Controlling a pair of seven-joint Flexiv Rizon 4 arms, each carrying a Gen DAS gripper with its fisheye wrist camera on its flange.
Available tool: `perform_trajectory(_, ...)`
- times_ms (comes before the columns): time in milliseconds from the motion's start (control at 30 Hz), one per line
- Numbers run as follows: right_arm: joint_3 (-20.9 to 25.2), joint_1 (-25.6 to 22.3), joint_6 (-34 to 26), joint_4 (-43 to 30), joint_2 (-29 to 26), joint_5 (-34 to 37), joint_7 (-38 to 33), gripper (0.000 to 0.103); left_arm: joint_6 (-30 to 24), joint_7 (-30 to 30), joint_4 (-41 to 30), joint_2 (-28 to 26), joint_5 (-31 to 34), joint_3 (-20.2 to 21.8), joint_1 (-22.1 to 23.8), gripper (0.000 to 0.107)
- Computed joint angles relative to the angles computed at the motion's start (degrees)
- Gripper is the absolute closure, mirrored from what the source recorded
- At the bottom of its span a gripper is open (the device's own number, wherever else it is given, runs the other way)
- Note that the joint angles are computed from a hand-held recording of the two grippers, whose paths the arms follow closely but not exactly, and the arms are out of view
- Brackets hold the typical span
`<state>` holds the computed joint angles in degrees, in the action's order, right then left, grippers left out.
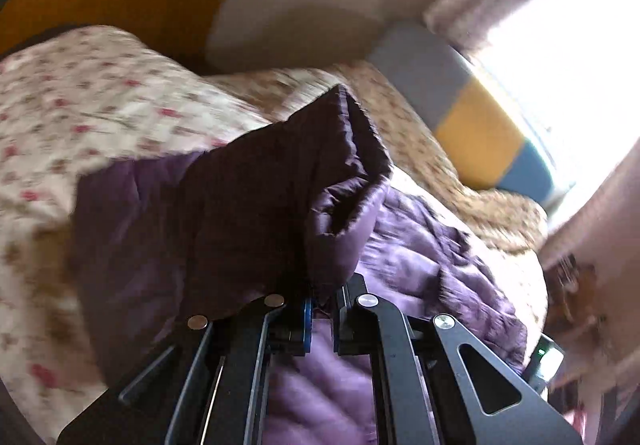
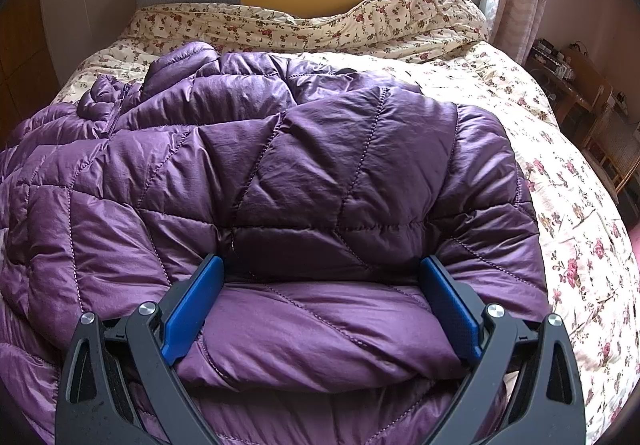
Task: Fold large clothes
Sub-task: 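Fold the gripped sleeve across the jacket front and release it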
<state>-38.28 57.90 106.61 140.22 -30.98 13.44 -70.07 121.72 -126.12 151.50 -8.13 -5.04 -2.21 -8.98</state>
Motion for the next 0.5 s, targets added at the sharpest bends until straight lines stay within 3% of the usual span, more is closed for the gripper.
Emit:
perform_trajectory(333, 0.2, -0.1, 0.1, 0.0, 0.0, 0.0, 0.1, 0.006, -5.6, -1.6, -15.0, -9.5, 9.5, -11.3, 3.0, 0.101)
perform_trajectory(500, 0.3, -0.2, 0.1, -0.1, 0.0, 0.0, 0.2, 0.005, -7.3, -1.4, -20.2, -13.4, 14.0, -19.0, 7.3, 0.101)
